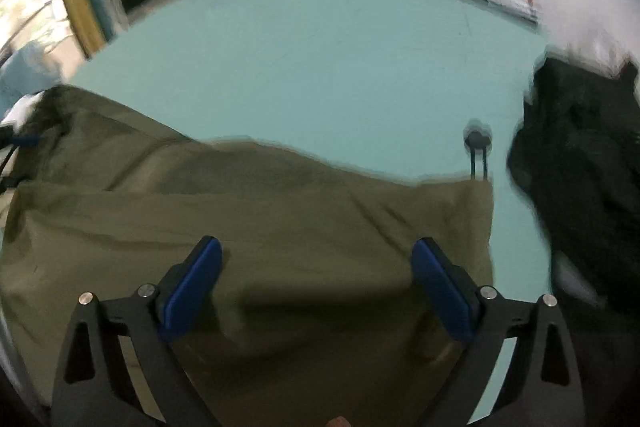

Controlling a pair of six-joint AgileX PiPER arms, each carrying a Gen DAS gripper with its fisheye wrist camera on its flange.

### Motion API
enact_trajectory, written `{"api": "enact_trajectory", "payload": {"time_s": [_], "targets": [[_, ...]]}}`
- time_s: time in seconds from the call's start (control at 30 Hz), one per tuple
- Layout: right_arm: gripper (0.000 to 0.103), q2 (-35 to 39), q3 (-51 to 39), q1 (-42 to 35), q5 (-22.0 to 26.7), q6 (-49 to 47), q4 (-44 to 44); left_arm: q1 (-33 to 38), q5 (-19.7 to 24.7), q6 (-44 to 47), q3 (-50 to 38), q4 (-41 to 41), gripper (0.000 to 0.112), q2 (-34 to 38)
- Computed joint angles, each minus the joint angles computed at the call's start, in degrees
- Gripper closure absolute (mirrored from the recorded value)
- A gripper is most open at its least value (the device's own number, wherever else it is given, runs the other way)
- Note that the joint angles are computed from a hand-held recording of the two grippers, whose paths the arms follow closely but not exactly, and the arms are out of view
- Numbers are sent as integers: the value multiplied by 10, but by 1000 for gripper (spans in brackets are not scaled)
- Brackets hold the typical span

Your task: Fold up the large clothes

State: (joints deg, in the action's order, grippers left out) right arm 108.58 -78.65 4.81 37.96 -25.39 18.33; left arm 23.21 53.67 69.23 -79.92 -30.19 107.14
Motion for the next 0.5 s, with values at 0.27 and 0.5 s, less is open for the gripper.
{"api": "enact_trajectory", "payload": {"time_s": [0.27, 0.5], "targets": [[38, 54, -16, -59, 75, -55, 155, 55, 152, 82, -43, -118, 41, 28], [97, -10, 39, -41, 17, -70, 143, 19, 78, 100, 15, -82, 41, 0]]}}
